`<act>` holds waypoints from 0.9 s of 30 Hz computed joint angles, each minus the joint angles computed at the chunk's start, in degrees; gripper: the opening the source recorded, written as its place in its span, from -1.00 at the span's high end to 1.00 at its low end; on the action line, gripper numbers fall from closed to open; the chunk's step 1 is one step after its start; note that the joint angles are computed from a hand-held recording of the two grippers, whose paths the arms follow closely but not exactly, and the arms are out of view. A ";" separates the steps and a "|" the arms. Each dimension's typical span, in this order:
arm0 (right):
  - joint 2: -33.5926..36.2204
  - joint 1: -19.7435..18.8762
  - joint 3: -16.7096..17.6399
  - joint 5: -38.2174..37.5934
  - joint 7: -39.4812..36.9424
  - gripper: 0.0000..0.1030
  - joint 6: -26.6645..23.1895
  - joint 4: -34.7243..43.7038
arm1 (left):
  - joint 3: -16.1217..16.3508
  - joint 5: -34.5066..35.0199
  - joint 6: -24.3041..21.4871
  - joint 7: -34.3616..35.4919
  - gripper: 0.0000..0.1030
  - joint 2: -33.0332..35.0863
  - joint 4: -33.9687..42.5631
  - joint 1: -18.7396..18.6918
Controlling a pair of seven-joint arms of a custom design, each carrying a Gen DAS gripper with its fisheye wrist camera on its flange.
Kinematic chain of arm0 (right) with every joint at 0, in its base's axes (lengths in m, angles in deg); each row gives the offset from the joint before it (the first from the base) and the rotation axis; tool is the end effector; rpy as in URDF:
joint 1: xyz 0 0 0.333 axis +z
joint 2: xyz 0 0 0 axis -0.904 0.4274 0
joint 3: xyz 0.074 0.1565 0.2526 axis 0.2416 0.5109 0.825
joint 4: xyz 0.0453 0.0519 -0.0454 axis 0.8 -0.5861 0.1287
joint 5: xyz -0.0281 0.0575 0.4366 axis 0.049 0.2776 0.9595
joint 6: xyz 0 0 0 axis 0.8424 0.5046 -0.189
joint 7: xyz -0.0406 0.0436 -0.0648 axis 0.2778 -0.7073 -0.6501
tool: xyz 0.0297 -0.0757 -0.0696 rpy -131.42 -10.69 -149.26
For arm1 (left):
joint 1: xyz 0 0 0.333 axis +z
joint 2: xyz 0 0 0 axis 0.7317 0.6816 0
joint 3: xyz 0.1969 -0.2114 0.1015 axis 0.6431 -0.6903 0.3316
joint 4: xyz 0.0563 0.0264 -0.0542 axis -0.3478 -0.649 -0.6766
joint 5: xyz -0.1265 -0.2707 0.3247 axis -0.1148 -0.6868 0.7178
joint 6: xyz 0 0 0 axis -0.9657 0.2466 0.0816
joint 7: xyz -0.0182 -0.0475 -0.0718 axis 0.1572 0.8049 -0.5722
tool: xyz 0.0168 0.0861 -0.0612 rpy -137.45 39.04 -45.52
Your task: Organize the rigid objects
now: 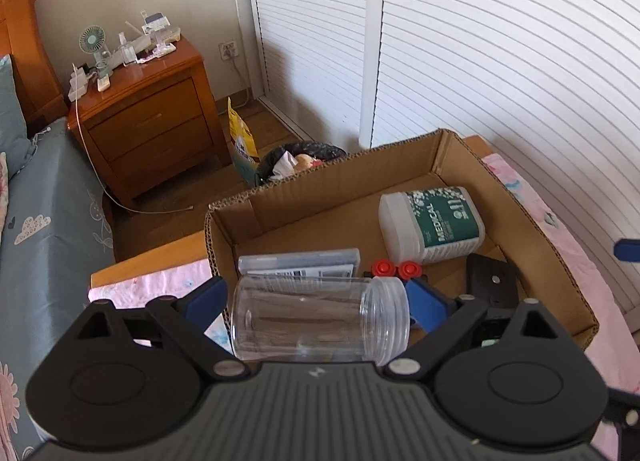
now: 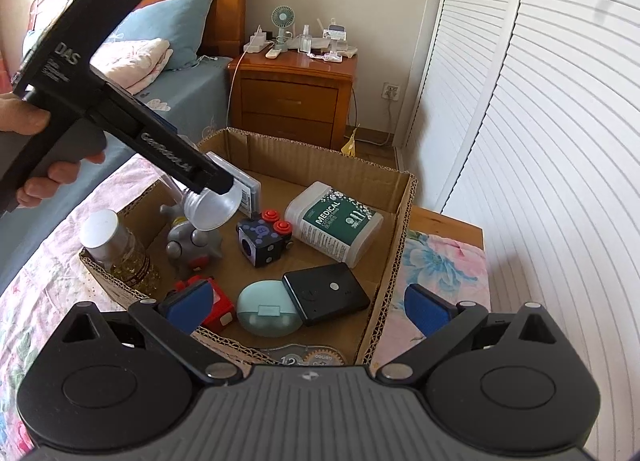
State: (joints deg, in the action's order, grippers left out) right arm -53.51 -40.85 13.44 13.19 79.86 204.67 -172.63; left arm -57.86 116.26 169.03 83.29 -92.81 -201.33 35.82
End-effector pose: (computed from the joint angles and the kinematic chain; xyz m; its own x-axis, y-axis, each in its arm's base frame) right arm 0.4263 0.1204 0.3248 0.7000 -0.7103 0.0744 -0.4669 -0.5340 -0.7049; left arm 0.4296 -0.2054 0.3789 0.0272 -0.9987 -0.0439 -0.8118 0.0036 -0.5839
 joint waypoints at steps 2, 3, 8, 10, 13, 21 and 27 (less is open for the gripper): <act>-1.12 0.03 -0.13 0.24 -0.14 -1.00 -0.19 -0.68 | 0.65 -1.04 0.45 0.73 -0.86 1.37 0.93 -0.30; -1.75 -0.03 -0.16 -0.09 0.11 -1.00 -0.30 -1.13 | 1.12 -1.76 1.09 1.41 -0.86 2.03 1.22 -0.56; -3.94 0.27 -0.75 -0.36 -0.10 -1.00 0.11 -2.64 | 1.34 -3.26 3.05 2.88 -0.86 4.47 2.72 -0.45; -4.55 0.21 -1.04 -1.02 0.41 -1.00 -0.11 -3.18 | 0.13 -1.71 2.15 1.41 -0.86 4.39 3.10 0.34; -4.89 0.48 -1.39 -0.97 0.22 -1.00 0.14 -3.50 | 0.01 -1.56 1.71 1.40 -0.86 2.81 2.25 -0.05; -6.47 0.53 -0.78 -4.18 6.74 -1.00 0.64 -5.15 | -3.03 3.04 0.83 -4.12 -0.86 -7.13 -3.02 0.22; -9.47 0.83 1.80 -11.00 19.79 -1.00 6.67 -8.96 | -7.81 4.73 -3.15 -12.94 -0.94 -19.19 -9.25 -2.68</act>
